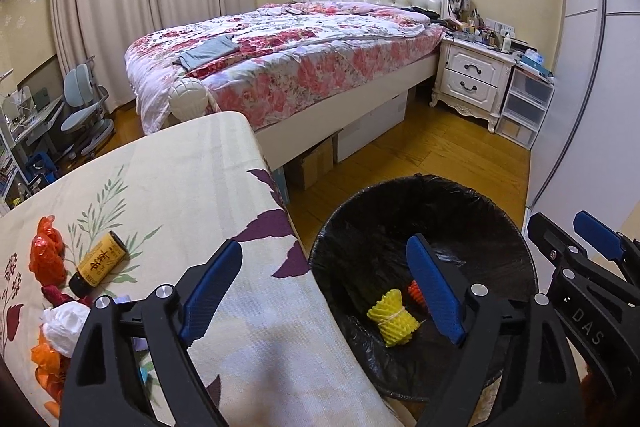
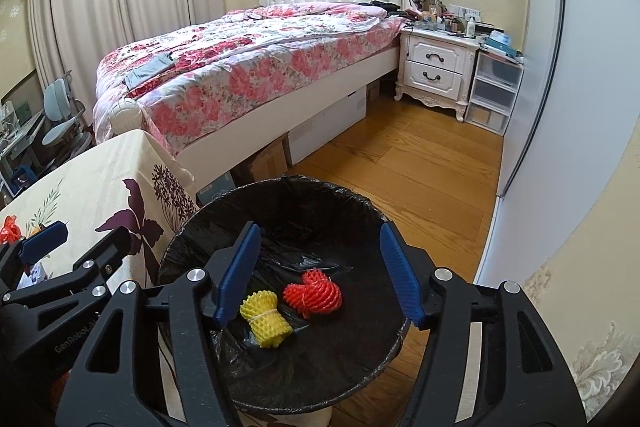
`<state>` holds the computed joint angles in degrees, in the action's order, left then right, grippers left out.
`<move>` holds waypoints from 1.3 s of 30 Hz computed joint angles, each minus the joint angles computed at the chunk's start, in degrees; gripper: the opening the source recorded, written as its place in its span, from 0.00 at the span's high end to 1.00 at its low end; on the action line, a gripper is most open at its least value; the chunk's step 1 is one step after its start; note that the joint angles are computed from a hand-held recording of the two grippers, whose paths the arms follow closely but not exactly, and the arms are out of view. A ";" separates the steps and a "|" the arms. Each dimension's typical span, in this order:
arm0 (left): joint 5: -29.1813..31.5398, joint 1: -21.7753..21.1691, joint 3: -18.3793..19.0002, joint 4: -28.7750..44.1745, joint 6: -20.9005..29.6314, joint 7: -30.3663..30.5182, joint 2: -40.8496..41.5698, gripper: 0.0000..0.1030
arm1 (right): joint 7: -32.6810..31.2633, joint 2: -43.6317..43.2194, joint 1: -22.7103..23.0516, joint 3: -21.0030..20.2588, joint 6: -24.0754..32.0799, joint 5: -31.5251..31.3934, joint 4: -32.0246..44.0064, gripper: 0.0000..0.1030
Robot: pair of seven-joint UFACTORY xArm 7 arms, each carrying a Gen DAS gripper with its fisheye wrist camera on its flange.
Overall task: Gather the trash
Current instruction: 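Carry both nets over the black bin and open both grippers to drop them, then move both grippers back from the bin to the trash pile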
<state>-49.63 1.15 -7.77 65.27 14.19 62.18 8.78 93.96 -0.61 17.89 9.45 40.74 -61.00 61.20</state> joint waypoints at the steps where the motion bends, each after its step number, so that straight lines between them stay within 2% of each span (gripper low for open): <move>1: -0.18 0.21 0.08 -0.19 0.19 0.15 -0.41 0.18 | -0.06 -0.20 0.11 0.10 0.23 0.08 -0.03 0.38; 17: -2.84 2.07 6.60 -2.47 3.52 1.87 -6.17 0.17 | -1.90 0.30 3.67 2.70 2.02 0.71 3.34 0.35; 27: -2.31 5.94 9.73 -1.89 3.88 1.04 -6.07 0.17 | -4.14 4.35 8.22 2.46 2.08 0.11 8.90 0.35; 39: -0.62 11.48 11.29 -0.70 3.16 0.04 -3.90 0.17 | -9.17 10.86 13.85 0.60 -0.02 1.38 17.06 0.35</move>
<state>-50.25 12.63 3.52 64.57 17.35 62.22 4.88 84.79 10.25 31.75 10.05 40.72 -59.61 78.26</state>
